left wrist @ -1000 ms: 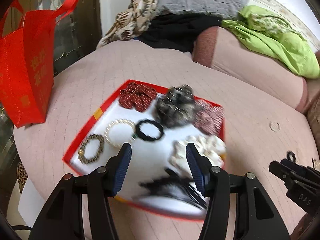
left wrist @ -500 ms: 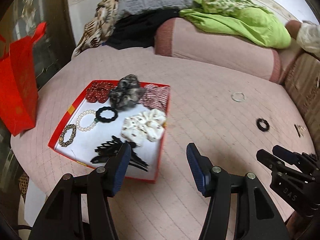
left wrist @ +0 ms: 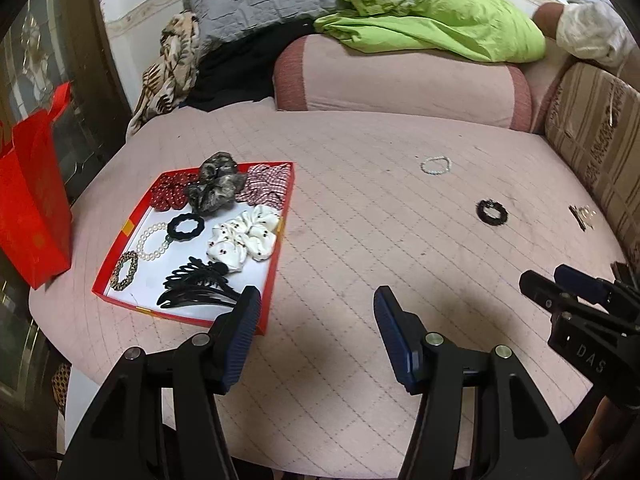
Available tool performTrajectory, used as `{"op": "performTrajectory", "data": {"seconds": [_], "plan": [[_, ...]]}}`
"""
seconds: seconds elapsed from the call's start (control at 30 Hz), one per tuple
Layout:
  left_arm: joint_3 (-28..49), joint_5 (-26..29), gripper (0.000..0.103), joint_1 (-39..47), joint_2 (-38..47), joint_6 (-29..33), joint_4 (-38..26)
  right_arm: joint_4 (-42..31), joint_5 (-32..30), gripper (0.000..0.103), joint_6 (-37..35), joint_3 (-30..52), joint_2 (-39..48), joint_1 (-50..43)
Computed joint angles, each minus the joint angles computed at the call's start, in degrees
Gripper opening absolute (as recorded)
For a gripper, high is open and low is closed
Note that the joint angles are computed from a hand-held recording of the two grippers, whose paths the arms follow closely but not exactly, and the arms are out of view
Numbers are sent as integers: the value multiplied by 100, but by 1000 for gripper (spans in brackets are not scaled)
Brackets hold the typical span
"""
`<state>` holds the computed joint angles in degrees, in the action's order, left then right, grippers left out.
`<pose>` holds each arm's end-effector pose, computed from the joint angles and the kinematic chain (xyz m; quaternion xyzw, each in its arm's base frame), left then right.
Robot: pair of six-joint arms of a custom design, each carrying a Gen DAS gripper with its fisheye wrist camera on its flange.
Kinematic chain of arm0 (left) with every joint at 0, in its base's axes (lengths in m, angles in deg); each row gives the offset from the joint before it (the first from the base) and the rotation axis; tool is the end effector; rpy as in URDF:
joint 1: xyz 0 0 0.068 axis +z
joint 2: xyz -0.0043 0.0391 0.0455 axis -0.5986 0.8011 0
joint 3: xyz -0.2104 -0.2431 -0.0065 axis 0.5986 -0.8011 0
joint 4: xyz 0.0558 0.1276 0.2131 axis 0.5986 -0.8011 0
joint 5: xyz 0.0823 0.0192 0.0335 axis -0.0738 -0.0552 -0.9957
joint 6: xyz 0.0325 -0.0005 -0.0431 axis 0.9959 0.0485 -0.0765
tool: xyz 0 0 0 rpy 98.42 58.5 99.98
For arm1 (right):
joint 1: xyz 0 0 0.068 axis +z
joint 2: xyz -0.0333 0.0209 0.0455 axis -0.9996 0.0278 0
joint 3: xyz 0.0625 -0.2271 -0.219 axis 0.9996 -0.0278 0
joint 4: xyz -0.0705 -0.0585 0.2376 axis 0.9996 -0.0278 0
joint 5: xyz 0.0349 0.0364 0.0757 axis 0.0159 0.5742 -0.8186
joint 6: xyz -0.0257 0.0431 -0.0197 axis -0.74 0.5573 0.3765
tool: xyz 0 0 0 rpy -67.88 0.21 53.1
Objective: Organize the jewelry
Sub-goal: 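Withdraw both tools from the tray toward the two remaining bracelets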
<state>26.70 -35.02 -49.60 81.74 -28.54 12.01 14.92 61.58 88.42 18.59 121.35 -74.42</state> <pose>0.2783 -0.0626 0.3643 0.1464 0.9230 -0.0130 0.3556 0.2552 0.0556 0.3397 0.1379 0.9326 0.0129 0.3334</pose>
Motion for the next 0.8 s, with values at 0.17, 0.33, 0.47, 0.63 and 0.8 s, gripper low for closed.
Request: {"op": "performTrajectory", "data": {"seconds": [0.17,0.33,0.47,0.63,0.8], "plan": [[-57,-136,58,-255,-108,-29,-39,-35,-32,56,24,-174,-270,-211],[-35,-211,58,-434,-109,-77,-105,-36,-44,57,26,-300,-426,-392],[65,-97,58,-473,-19,-138,-279,-7,-73,57,5,-374,-489,-515],[122,-55,58,-529,86,-221,-383,52,-148,57,-49,-457,-514,-685],[169,-74,58,-568,213,-267,-441,124,-258,58,-89,-552,-518,-831]]}}
